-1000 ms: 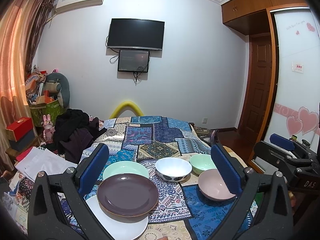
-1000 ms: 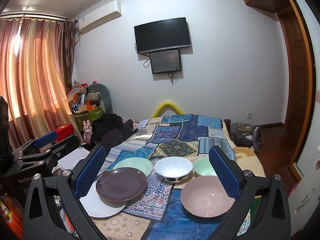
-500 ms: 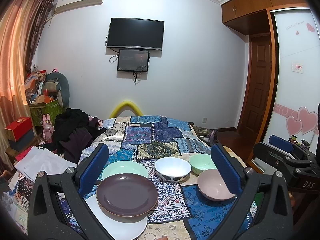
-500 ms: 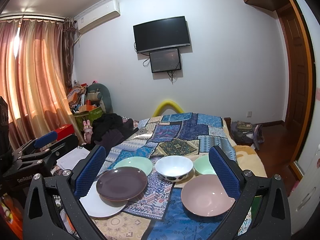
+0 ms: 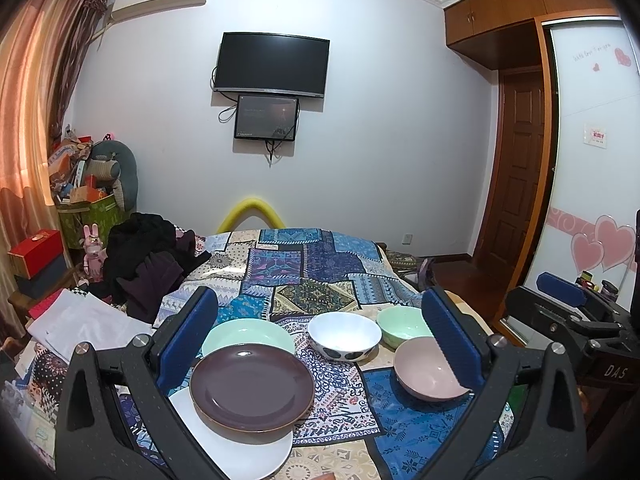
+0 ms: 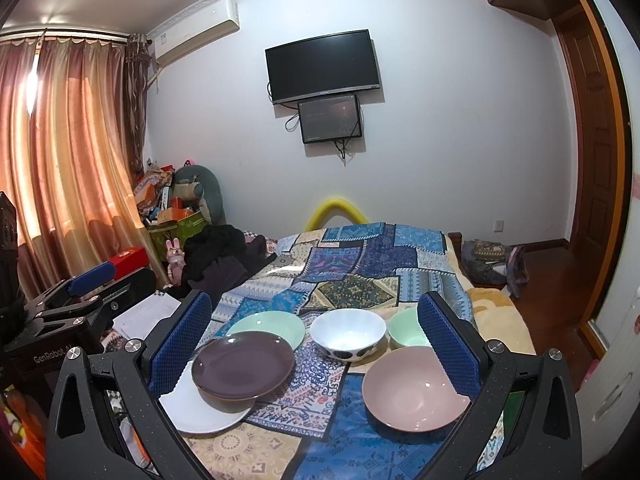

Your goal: Organize plates and bowls

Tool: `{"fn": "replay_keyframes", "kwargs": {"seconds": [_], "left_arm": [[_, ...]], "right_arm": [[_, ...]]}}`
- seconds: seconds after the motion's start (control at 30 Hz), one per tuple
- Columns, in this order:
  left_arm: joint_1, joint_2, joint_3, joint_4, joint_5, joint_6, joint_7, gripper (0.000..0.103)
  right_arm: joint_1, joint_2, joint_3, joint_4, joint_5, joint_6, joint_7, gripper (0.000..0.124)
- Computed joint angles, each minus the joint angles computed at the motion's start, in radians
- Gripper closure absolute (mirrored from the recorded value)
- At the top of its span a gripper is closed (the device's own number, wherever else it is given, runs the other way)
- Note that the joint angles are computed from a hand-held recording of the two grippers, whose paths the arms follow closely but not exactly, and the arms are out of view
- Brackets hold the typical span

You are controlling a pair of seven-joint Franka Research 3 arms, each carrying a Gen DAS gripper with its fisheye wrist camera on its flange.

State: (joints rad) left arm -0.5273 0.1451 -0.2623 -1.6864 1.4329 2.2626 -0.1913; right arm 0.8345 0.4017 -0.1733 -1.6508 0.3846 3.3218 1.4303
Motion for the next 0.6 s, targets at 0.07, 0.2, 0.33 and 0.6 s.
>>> {"fn": "replay_keyframes", "kwargs": {"seconds": [0.07,0.2,0.33,0.6], "left_arm": [[0.001,0.002,0.001,0.0,-0.001,0.002,-0.001,0.0],[0.001,0.006,0.002,0.004,-0.003,0.006,-0.002,0.0],[0.0,0.015,0.006,0.012,-0.009,0.012,0.003,0.0],[0.016,0.014,0.019,0.001,-0.028,0.048,-0.006,0.0]], "right_arm": [[-0.008,0.002,0.009,0.002,0.0,-0.001,0.0,0.021],[-0.01,0.003,0.01,0.003,-0.001,-0.002,0.001,0.021],[-0.017,0.01,0.016,0.01,-0.004,-0.012,0.007,0.021],[-0.01,0.039,-0.005,0.045,-0.041,-0.054,0.06,0.021]]}}
